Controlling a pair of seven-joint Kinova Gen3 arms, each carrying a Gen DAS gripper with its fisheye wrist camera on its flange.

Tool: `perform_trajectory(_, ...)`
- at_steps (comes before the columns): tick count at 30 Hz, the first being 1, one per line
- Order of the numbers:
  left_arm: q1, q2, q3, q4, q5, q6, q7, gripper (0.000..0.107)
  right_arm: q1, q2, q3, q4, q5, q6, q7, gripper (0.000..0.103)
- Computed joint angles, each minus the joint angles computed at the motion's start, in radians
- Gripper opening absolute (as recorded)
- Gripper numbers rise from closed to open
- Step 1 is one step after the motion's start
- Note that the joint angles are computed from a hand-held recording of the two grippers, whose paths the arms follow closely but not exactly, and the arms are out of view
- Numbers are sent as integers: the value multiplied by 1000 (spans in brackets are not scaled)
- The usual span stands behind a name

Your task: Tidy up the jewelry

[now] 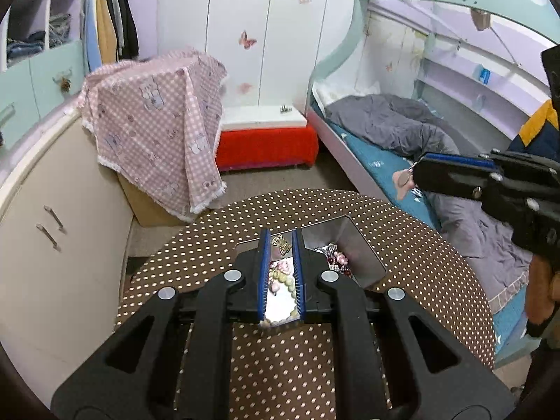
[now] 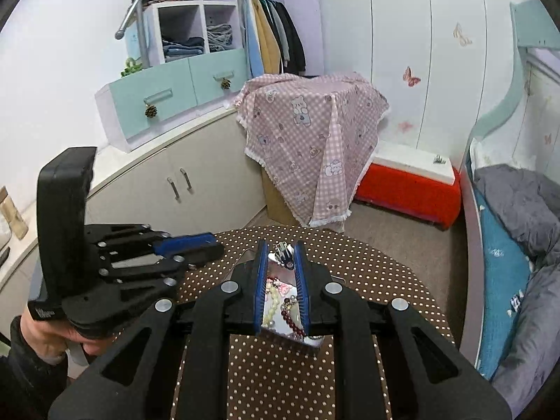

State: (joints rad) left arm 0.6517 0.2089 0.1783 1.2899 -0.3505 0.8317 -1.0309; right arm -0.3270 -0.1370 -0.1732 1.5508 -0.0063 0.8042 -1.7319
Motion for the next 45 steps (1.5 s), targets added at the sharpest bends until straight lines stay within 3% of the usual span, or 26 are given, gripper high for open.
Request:
perform_trajectory(3,-87,38,86,-35,27,18,-12,14,5,36,9,-14,-14,-1,-21,14)
perform_trajectory(4,-90,47,92,-42,13,27,11,18,9,47,14,-15,-20,-4,-36,22)
perform_trajectory(5,-74,51,79,-43,-15,32,50,54,9,52,26,-8,-30,-15,-52,32)
perform_trajectory(6,-43,44,48,-29,-55,22,91,96,18,48,20,4,-25,-31,-81,64)
perform_trajectory(7,-6,19,2,0,-96,-6,131,97,31,40,9,25,-3,-56,-121,92)
perform_trajectory(10,92,-3,-80,36,-205,-10,245,97,32,8,23,68,-5,-97,-154,95)
perform_trajectory(16,133,-67,-38,99,-425,82,439,97,56,-37,-5,84,43,-61,-228,95)
perform_trajectory(20,135,-119,22,141,-513,130,518,97,66,-80,-22,110,65,-62,-273,95)
perform_trajectory(25,158,-164,121,181,-649,252,611,97,84,-138,-71,136,108,-54,-334,95)
perform_trajectory(30,166,-188,200,198,-703,337,653,97,117,-209,-167,153,183,-17,-419,95)
perform_trajectory(36,208,-224,280,252,-776,456,793,97,185,-310,-300,176,253,32,-520,95)
perform_trajectory(39,210,-245,316,267,-770,490,837,97,223,-369,-354,191,257,58,-552,95)
perform_trajectory(45,282,-227,399,251,-819,680,935,97,305,-462,-446,198,229,105,-575,95)
